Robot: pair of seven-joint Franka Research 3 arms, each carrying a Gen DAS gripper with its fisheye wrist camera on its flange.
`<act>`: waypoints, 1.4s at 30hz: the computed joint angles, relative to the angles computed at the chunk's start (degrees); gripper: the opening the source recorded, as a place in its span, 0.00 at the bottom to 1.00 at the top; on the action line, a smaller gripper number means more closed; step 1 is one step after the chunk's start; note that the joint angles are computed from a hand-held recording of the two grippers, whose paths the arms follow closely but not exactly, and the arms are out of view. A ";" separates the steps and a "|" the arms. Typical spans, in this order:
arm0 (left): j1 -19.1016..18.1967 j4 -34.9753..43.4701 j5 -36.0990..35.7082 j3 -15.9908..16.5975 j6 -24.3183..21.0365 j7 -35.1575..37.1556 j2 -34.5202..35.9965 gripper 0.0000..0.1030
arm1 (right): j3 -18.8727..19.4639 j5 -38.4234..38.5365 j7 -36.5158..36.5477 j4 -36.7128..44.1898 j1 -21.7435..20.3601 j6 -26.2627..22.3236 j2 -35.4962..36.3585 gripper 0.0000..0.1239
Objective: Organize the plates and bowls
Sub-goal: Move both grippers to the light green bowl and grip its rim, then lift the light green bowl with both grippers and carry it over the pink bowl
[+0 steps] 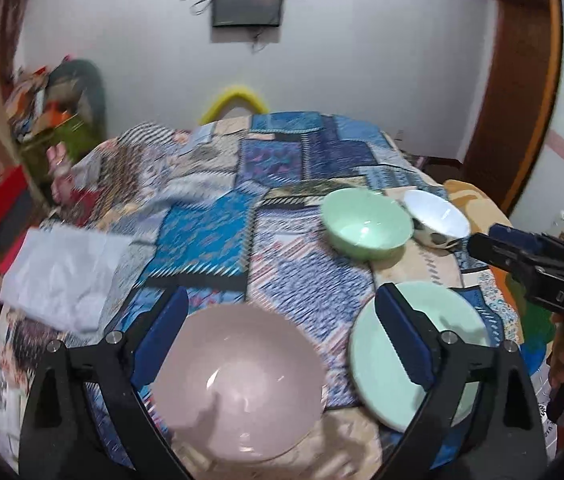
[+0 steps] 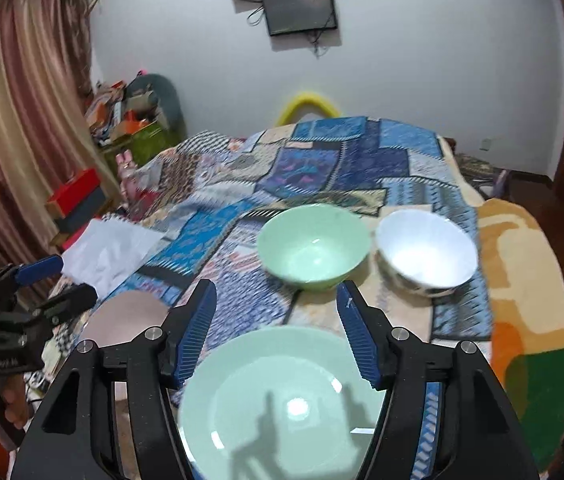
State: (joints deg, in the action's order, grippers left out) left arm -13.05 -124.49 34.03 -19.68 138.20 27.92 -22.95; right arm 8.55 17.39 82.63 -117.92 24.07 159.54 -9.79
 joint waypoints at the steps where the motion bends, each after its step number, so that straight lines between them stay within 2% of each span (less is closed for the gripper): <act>1: 0.07 1.11 0.32 -0.15 0.42 0.38 1.28 0.93 | -0.09 -0.32 0.23 0.24 -0.26 0.14 0.25 0.48; 7: -0.50 8.77 2.75 -0.18 2.12 2.14 10.23 0.94 | -1.09 -1.04 0.41 2.07 -1.72 -0.12 2.43 0.48; 13: -2.17 15.49 3.66 1.82 3.43 3.78 18.54 0.94 | -1.67 -1.82 0.88 4.79 -2.81 -0.83 5.89 0.48; 19: -3.48 21.19 2.71 4.51 3.24 5.74 25.55 0.94 | -2.02 -1.71 0.94 8.33 -3.19 -2.03 10.33 0.48; 26: -3.33 26.64 -1.66 7.23 2.38 9.24 32.27 0.94 | -1.81 0.97 -1.56 12.73 -3.08 -5.11 15.29 0.48; 30: -2.81 29.62 -5.58 8.13 1.20 11.78 35.65 0.77 | -1.70 1.15 -2.39 14.47 -2.83 -6.18 17.06 0.41; 32: -2.49 30.66 -7.49 8.31 1.07 13.28 36.87 0.72 | -1.55 2.12 -3.15 15.81 -2.98 -7.79 18.03 0.34; 34: -2.36 31.63 -9.07 8.48 0.62 14.29 37.88 0.67 | -1.56 2.67 -3.27 17.06 -3.03 -9.27 18.98 0.31; 42: -2.71 36.71 -12.63 8.70 -2.72 19.82 42.16 0.40 | -1.79 2.21 -1.20 20.38 -2.82 -12.61 21.83 0.30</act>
State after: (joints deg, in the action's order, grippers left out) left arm -15.77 -87.78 21.40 -10.98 135.48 47.74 19.21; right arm 6.76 19.60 81.43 -97.54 21.25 146.93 12.04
